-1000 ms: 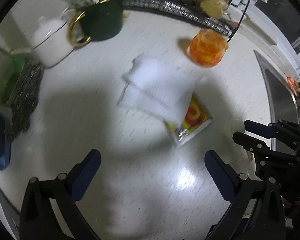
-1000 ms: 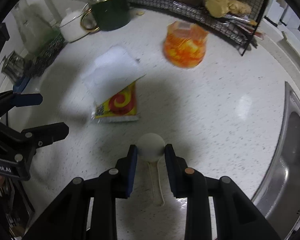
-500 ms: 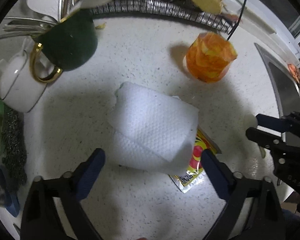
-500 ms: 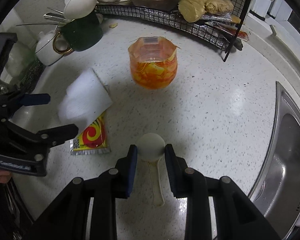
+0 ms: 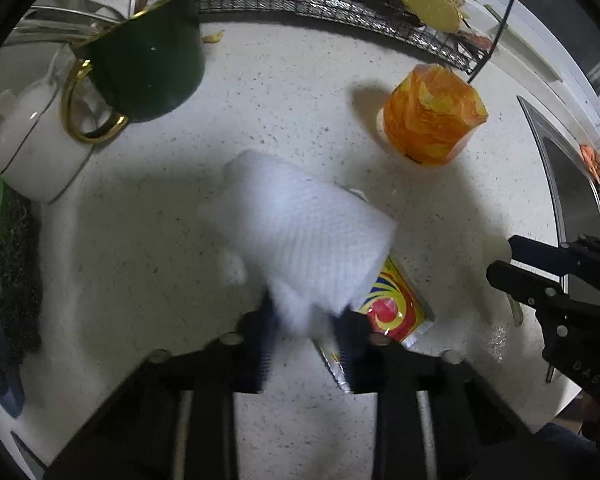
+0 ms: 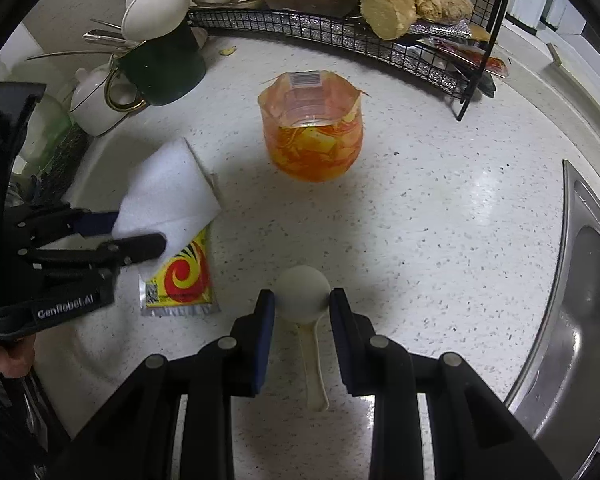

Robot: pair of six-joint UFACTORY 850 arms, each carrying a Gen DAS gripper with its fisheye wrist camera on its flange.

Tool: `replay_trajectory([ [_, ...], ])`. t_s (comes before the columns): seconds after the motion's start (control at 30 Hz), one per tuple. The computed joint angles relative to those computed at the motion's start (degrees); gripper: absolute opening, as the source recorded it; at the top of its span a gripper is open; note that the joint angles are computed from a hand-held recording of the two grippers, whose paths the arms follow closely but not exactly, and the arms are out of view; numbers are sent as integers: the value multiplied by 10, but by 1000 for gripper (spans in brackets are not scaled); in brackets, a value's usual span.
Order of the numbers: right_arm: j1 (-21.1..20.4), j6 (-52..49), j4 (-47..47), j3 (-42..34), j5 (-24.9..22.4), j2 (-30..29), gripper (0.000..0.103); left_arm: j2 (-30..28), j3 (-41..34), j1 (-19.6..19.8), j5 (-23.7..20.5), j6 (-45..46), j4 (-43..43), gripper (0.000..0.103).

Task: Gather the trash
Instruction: 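Grasp the white paper towel with the left gripper while the right gripper holds the spoon, then lower both grippers down to the red bin below the counter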

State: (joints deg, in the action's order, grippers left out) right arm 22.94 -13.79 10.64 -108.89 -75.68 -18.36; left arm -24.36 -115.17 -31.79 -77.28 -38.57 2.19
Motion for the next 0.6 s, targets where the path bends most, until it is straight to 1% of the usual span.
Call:
replay_trajectory([
  [0.03,-1,-2,2,-1,0,0,26,0,-3,-2,-5,-13,8,8],
  [0.1,-6,-7,5,-3,-2,1,26,1,-7,-6,-4,-29,14,5],
  [0.27,-17,-20,12,4,3,16,26,1,-34,-22,-19,-38,25,3],
  [0.43,-28,-30,21,10,6,38,26,-5,-74,-48,-43,-56,54,3],
  [0.53,-36,-36,25,19,11,56,26,-8,-97,-59,-44,-58,56,3],
  [0.6,-42,-42,28,36,17,74,26,-8,-108,-75,-44,-62,61,3],
])
